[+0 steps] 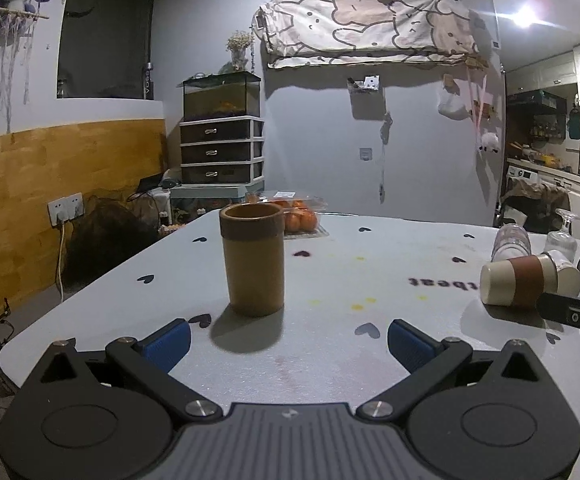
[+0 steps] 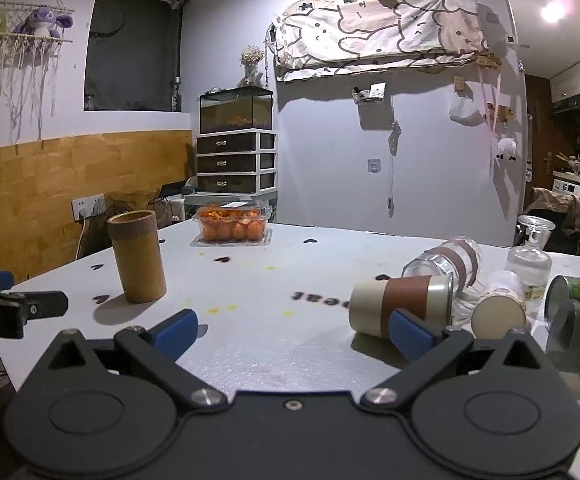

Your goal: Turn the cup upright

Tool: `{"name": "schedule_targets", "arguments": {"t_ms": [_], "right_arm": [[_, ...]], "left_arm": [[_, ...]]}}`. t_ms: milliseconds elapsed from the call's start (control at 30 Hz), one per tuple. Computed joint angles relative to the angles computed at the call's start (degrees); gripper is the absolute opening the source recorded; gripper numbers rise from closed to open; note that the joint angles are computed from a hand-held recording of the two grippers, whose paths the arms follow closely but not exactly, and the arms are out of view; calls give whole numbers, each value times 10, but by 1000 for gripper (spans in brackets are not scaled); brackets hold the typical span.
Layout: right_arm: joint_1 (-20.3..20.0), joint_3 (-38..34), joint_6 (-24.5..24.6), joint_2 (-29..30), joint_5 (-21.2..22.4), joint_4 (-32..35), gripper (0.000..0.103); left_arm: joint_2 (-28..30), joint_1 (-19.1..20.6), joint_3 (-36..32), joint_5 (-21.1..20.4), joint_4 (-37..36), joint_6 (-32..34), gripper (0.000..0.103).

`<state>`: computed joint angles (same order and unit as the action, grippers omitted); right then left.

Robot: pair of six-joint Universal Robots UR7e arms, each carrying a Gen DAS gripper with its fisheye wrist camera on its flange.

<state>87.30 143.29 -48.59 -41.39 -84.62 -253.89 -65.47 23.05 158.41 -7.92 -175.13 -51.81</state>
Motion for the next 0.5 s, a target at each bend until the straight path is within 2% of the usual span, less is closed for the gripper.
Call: {"name": "schedule_targets", "arguments": {"t_ms": [67, 500], "right_arm": [[1, -2, 1, 1, -2, 2, 103], [5, -6, 3, 3, -7, 9, 103]], "left_arm": [[-11, 0, -1, 0, 27, -16, 103], [-11, 2, 0, -1, 22, -16, 103]]}}
